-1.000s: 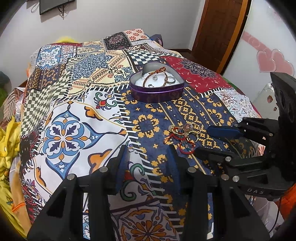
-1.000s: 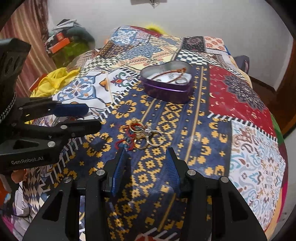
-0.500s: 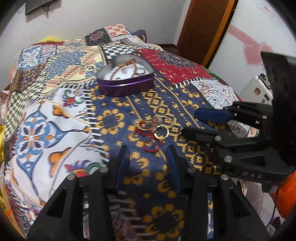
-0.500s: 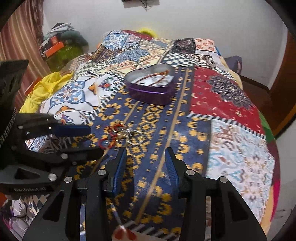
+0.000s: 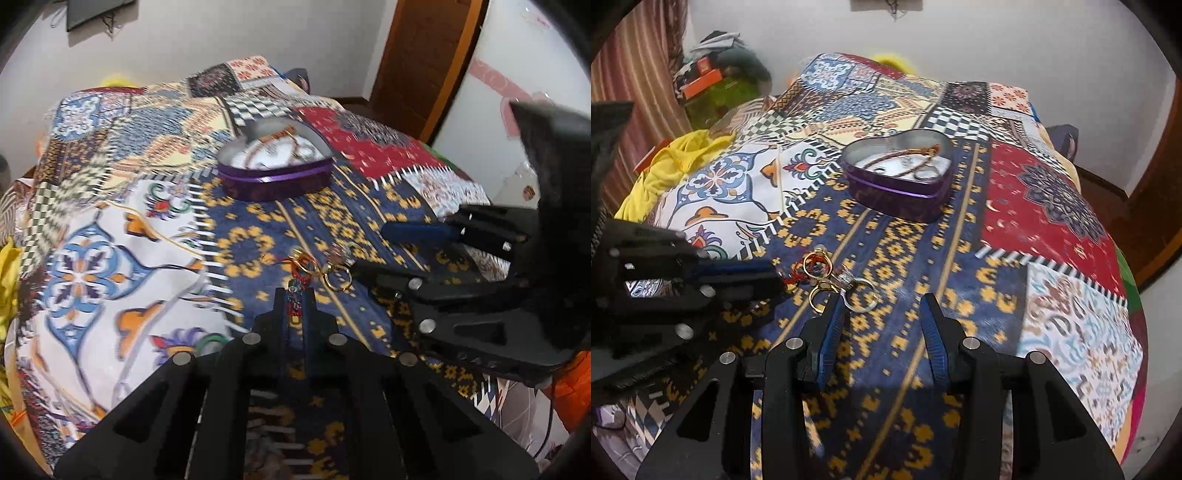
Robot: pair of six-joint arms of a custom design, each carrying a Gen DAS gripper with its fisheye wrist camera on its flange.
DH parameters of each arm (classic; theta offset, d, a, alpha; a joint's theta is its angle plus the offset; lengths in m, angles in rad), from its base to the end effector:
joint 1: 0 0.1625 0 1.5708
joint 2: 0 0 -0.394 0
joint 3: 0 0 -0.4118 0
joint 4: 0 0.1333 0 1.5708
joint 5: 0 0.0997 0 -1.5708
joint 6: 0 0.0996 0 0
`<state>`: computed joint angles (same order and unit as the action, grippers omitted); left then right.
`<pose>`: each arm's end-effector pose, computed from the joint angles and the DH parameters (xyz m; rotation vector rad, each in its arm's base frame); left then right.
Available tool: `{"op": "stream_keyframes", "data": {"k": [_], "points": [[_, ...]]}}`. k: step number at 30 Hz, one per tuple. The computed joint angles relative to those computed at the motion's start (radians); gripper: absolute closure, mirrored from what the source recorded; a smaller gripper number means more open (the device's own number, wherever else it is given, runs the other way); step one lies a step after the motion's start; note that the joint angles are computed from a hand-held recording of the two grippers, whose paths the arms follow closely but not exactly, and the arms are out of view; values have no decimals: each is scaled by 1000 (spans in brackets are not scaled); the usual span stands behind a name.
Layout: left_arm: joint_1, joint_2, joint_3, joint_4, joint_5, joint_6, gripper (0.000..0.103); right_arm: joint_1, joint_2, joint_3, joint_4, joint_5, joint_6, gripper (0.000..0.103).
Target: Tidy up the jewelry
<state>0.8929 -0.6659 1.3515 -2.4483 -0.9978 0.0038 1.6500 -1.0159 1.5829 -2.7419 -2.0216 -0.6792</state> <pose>-0.3197 -0.6957 0.0820 0.8058 2.4941 -0.4932 0.1441 -0.6786 0.2591 0.7544 -2.3724 0.5709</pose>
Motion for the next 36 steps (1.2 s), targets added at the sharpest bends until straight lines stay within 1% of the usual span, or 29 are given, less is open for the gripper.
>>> {"op": "stream_keyframes", "data": {"k": [7,8,9,10,13,24,30,36], "points": [[1,-31,5,-59,18,18,98,8,31,-29,18,9,-20,64],[1,-33,4,-65,21,22,98,9,34,-32,21,10,-22,67],[0,-33,3,-71,25,26,98,10,36,-33,21,11,-23,75],[0,-35,1,-78,28,30,98,9,38,-36,25,12,-21,78],[-4,-41,2,-92,30,31,98,8,35,-39,33,20,-6,80],[-19,-35,-24,-141,32,60,98,17,-7,-22,-7,37,27,80],[-24,-11,-71,-145,32,81,98,27,-18,-39,-44,63,35,80],[-24,24,-134,-152,24,105,98,33,-7,-75,-73,83,41,80]]}}
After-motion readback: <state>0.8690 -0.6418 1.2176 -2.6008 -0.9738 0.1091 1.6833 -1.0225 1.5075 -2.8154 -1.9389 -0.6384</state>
